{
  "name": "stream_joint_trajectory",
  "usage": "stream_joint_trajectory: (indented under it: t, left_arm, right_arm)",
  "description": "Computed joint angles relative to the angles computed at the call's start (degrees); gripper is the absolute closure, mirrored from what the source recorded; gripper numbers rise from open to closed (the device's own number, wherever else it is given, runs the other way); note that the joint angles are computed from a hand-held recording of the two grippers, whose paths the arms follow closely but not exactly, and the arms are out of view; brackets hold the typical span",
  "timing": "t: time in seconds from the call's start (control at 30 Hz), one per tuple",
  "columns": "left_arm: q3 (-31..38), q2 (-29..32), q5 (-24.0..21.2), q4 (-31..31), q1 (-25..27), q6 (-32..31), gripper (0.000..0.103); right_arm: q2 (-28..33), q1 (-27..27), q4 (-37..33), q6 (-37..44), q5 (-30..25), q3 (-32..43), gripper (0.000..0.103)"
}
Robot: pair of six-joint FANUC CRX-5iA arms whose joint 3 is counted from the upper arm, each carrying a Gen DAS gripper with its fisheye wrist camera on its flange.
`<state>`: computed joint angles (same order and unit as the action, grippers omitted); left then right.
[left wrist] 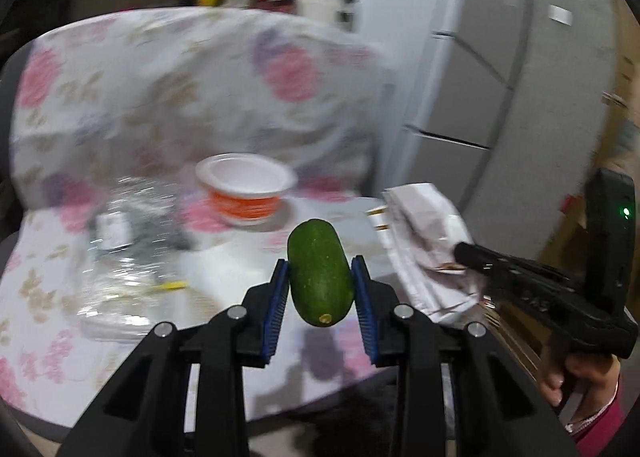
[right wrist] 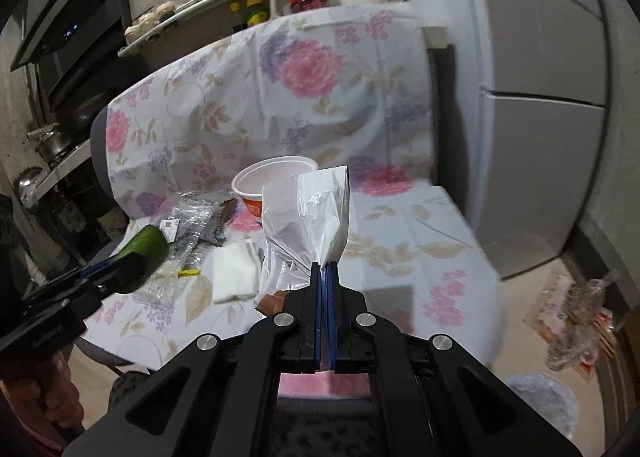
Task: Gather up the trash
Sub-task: 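Carry the paper packet and cucumber over the trash bin, then open both grippers over the bin to drop packet and cucumber, then move both grippers back over the chair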
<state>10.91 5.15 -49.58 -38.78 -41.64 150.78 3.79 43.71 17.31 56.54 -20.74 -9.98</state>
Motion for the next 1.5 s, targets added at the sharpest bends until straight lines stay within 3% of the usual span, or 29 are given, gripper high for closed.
stream_joint_trajectory:
  t: [0.27, 0.43, 0.53, 0.6, 0.8, 0.9, 0.93, 0.97, 1.0, 1.07, 1.23, 1.33, 1.43, 1.5]
  left_arm:
    - [5.54, 7.99, 11.70, 10.30, -1.51, -15.84, 0.073]
    - [8.69, 13.49, 16.69, 20.84, -1.76, -28.63, 0.073]
    - [10.92, 18.08, 17.01, 31.01, -1.27, -38.55, 0.073]
    - [14.27, 22.29, 14.81, 36.20, -1.10, -43.52, 0.073]
    - [23.79, 31.26, 7.85, 40.92, -1.55, -49.62, 0.073]
    - [28.06, 34.69, 5.21, 43.14, -1.55, -52.24, 0.072]
    - [29.93, 36.00, 3.69, 43.87, -1.47, -52.79, 0.072]
    - [31.00, 36.72, 3.23, 43.99, -1.44, -52.64, 0.066]
    - [31.25, 36.94, 3.30, 44.33, -1.41, -52.80, 0.053]
    - [29.90, 36.08, 5.05, 44.07, -1.37, -52.14, 0.043]
    - [24.24, 30.65, 8.44, 39.69, -0.50, -47.41, 0.043]
    - [19.58, 25.14, 9.20, 32.30, -0.18, -39.86, 0.042]
    - [16.48, 20.12, 6.76, 22.83, -0.71, -30.63, 0.040]
    - [14.48, 16.52, 2.46, 15.33, -1.71, -23.50, 0.037]
  right_arm:
    - [-13.66, -2.93, 28.44, -31.55, -3.55, -18.36, 0.100]
    - [-19.72, -5.73, 34.88, -40.95, -8.32, -24.98, 0.100]
    - [-19.99, -7.64, 32.01, -40.93, -10.75, -26.45, 0.100]
    - [-18.46, -9.35, 25.67, -37.67, -10.86, -25.78, 0.100]
    - [-12.35, -14.71, 7.71, -26.04, -10.69, -22.81, 0.099]
    - [-9.54, -17.03, 0.77, -20.02, -10.52, -20.43, 0.092]
    - [-8.74, -17.68, -0.91, -18.54, -10.90, -19.74, 0.084]
    - [-8.47, -18.21, -1.40, -18.65, -10.53, -19.86, 0.078]
    - [-8.60, -18.58, -1.88, -18.48, -10.34, -19.95, 0.071]
    - [-9.12, -18.85, 0.32, -21.04, -10.02, -20.78, 0.067]
    - [-13.98, -18.43, 12.62, -31.86, -7.64, -24.96, 0.065]
    - [-16.87, -17.34, 21.35, -37.13, -4.62, -26.58, 0.065]
    - [-18.07, -14.68, 25.48, -37.06, -1.20, -25.77, 0.065]
    - [-17.33, -12.02, 23.30, -32.26, 0.55, -23.34, 0.065]
